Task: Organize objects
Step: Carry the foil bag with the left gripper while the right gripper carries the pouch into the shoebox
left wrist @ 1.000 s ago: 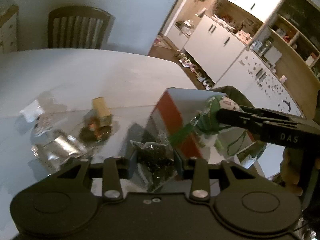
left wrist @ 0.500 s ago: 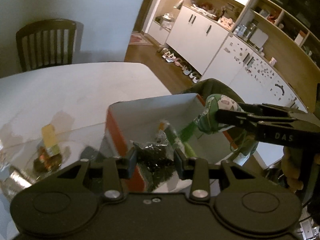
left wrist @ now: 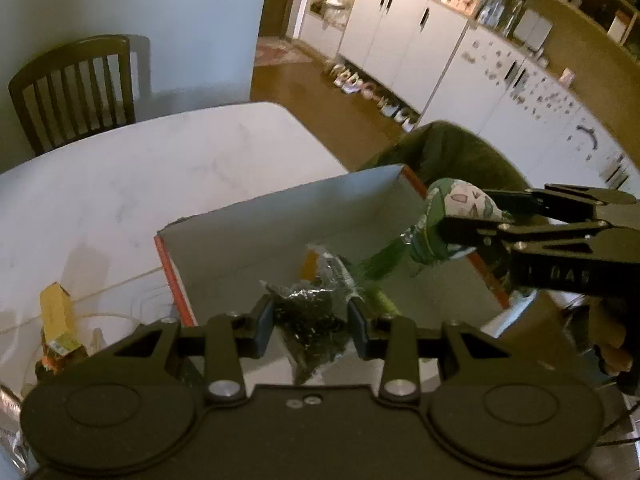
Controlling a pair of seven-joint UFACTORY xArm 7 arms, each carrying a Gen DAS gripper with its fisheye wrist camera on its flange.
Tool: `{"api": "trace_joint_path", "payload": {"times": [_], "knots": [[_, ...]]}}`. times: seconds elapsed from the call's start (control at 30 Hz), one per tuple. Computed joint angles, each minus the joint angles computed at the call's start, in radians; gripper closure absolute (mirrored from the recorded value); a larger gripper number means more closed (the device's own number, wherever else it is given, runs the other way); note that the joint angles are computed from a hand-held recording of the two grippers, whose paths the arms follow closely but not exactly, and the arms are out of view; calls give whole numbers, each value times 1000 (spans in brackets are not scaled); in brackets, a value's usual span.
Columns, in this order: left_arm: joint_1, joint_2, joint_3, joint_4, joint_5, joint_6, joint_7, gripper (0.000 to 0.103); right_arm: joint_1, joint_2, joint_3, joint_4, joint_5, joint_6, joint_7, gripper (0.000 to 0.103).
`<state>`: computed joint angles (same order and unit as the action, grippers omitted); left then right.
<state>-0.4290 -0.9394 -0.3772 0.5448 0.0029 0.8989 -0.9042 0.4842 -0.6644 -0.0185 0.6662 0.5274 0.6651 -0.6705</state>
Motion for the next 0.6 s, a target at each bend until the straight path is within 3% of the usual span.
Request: {"api": "trace_joint_path", "payload": {"times": [0.3, 0.6], "knots": [[52, 210, 12, 17, 42, -59, -7, 65, -18, 154, 12, 15, -9, -48, -36, 49], [54, 360, 34, 47, 93, -64, -5, 65, -12, 220, 55, -19, -47, -128, -84, 49]]}}
